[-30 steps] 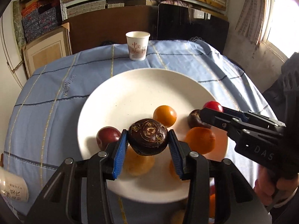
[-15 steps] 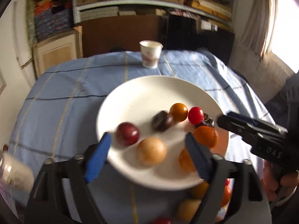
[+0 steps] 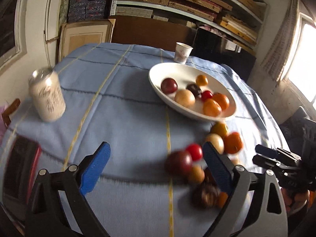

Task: Organize fruits
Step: 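Withdraw both tools from the plate back over the fruit pile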

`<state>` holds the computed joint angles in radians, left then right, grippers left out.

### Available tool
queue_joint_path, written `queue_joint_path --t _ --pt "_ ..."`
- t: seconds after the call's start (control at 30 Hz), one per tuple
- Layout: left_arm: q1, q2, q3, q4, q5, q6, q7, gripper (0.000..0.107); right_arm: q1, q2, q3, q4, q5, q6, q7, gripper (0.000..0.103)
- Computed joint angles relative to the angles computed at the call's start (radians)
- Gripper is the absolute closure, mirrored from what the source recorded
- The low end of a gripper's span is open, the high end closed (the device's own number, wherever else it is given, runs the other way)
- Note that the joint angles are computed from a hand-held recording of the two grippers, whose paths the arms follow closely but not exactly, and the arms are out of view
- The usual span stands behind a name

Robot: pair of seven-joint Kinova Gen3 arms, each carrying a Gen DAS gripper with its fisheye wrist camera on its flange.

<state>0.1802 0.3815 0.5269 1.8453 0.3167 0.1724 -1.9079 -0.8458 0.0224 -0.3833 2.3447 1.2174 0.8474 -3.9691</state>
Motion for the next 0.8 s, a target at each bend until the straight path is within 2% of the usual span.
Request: queue_joint_path --t 0.07,0.17,0.3,0.43,0.53,0.67,0.8 --pt "-0.044 0.003 0.048 0.034 -0.001 -0.009 -0.033 0.015 -0.017 0.001 -0.015 0.003 -0.009 -0.001 0.008 0.050" --pt "-0.038 -0.009 0.060 0.065 -0.023 -0.017 -0.074 0.015 -0.028 -0.006 -0.023 0.019 -0.003 -0.045 -0.012 0.050" --pt "-0.014 -0.037 0.068 0.118 -0.071 -0.101 -0.083 0.015 -0.035 0.013 -0.019 0.001 -0.011 -0.076 0.032 0.053" --pt "0.023 -0.037 0.033 0.101 -0.109 -0.075 -0.040 0.015 -0.034 0.027 -0.003 -0.016 -0.031 -0.099 0.083 0.056" --pt "0.032 -0.029 0.016 0.079 -0.110 -0.046 -0.020 0.015 -0.030 0.030 0.007 -0.019 -0.033 -0.117 0.092 0.062" --pt "-0.006 -0.021 0.048 0.076 -0.093 -0.044 -0.027 0.015 -0.024 0.031 0.015 -0.021 -0.040 -0.135 0.102 0.063" --pt "0.015 -0.022 0.023 0.068 -0.094 -0.032 -0.024 0.015 -0.021 0.036 0.019 -0.024 -0.036 -0.147 0.107 0.063"
